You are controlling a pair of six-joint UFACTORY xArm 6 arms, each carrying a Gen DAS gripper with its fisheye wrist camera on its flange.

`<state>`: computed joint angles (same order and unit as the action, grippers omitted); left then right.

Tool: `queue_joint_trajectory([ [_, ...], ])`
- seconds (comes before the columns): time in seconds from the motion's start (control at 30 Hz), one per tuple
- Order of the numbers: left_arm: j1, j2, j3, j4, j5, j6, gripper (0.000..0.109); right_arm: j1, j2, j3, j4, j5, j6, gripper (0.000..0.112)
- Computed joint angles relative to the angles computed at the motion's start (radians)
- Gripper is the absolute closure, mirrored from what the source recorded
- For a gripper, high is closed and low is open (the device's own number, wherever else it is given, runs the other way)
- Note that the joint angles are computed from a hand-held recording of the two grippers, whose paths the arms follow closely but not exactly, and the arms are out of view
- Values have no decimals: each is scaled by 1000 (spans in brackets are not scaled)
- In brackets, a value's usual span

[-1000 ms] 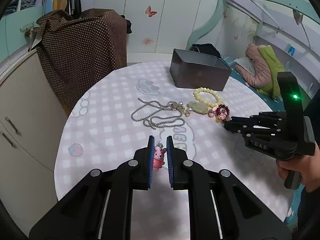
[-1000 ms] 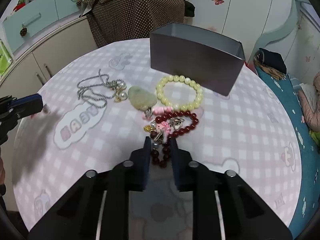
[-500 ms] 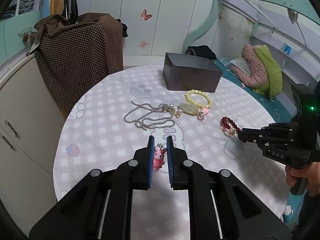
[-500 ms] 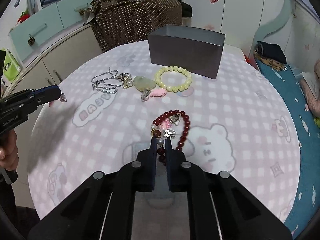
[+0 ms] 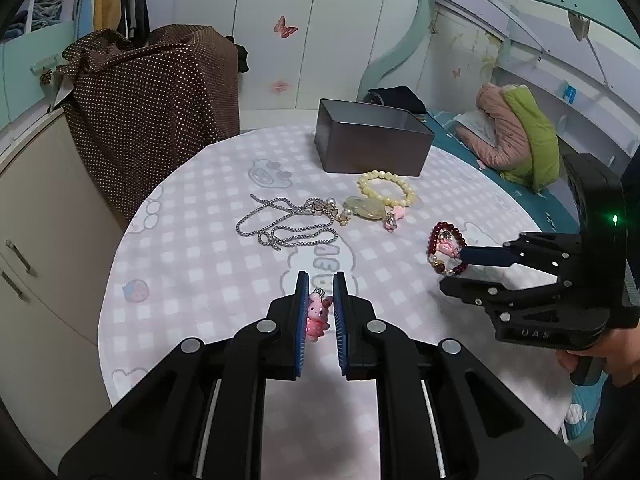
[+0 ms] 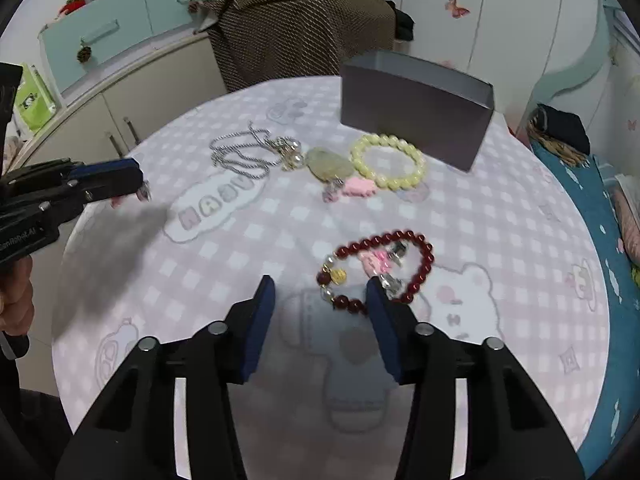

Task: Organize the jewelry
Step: 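Grasp the dark red bead bracelet with the right gripper while the left gripper holds the pink charm, then lower the pink charm and red bracelet into the grey box, open both grippers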

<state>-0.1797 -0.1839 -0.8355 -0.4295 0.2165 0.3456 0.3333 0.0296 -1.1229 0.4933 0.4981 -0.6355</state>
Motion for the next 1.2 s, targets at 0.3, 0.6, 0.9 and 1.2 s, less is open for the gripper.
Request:
queue_joint_trajectory([
  [0.3,0,-6,6,-23,2,11,96,23,55,-45,-185,17,84,105],
  [0.6,9,-13,-14,-2,3,-6,96,-51,39,-80,210,74,-109,106],
  [0.9,10,23,-143,55,15,-28,96,-142,58,-232,471,196,-180,105],
  [1.2,4,182,-425,63,126,-35,96,-187,111,-413,462,251,-103,105],
])
